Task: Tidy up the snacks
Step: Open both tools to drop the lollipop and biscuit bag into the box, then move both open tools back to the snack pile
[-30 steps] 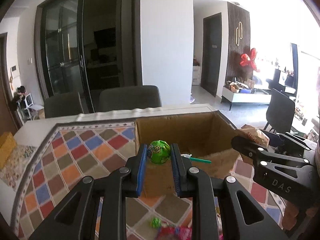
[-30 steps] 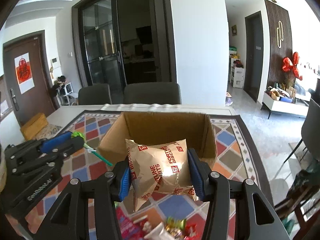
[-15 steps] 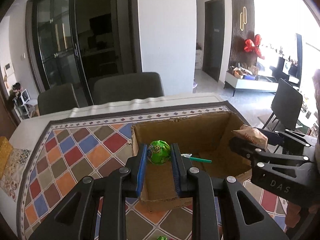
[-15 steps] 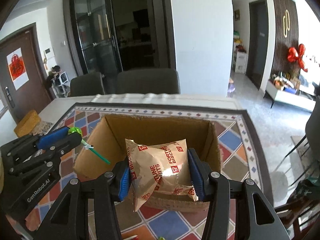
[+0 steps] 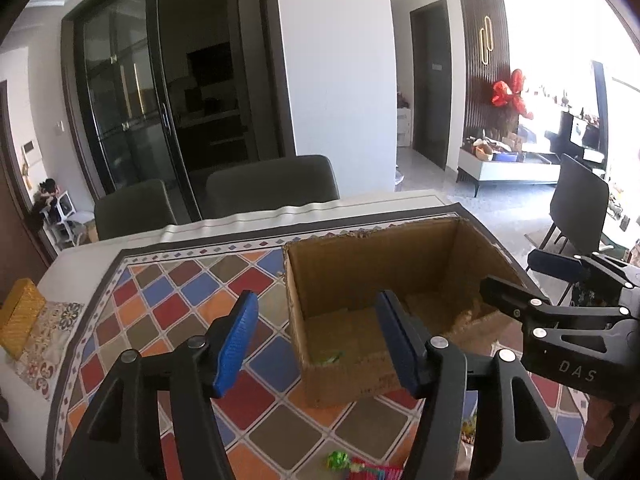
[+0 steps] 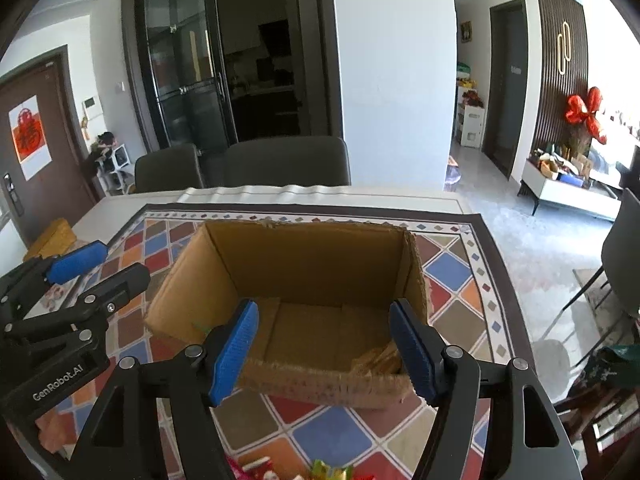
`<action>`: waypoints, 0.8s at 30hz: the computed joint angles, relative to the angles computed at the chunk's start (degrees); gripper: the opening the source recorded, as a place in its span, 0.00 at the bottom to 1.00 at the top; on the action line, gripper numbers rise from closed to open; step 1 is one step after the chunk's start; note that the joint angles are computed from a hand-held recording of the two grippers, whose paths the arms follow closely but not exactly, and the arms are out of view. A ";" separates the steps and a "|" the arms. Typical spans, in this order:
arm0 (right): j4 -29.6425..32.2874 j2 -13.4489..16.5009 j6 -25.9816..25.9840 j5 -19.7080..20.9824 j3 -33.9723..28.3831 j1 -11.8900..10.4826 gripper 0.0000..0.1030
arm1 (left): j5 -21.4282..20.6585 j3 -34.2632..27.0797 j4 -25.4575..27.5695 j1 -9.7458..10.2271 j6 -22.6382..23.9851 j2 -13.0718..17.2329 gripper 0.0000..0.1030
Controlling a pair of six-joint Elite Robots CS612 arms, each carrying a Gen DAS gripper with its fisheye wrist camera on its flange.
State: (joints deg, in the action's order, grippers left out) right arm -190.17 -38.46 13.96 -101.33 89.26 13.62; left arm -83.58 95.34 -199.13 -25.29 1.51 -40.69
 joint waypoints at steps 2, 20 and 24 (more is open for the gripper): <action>-1.81 -0.52 -0.51 -0.47 1.36 0.39 0.67 | -0.16 1.76 -1.59 -0.11 0.35 -0.70 0.61; -9.54 -2.92 -2.66 -0.60 10.57 3.71 0.67 | -2.23 14.47 -9.40 -0.61 0.21 -4.19 0.66; -10.00 -3.08 -3.20 -0.84 12.25 4.45 0.67 | -3.39 16.31 -9.04 -0.54 -0.27 -4.53 0.68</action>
State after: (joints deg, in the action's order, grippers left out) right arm -200.17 -41.53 10.76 -102.17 101.51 18.07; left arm -86.98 111.65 -208.17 -25.83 1.24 -45.22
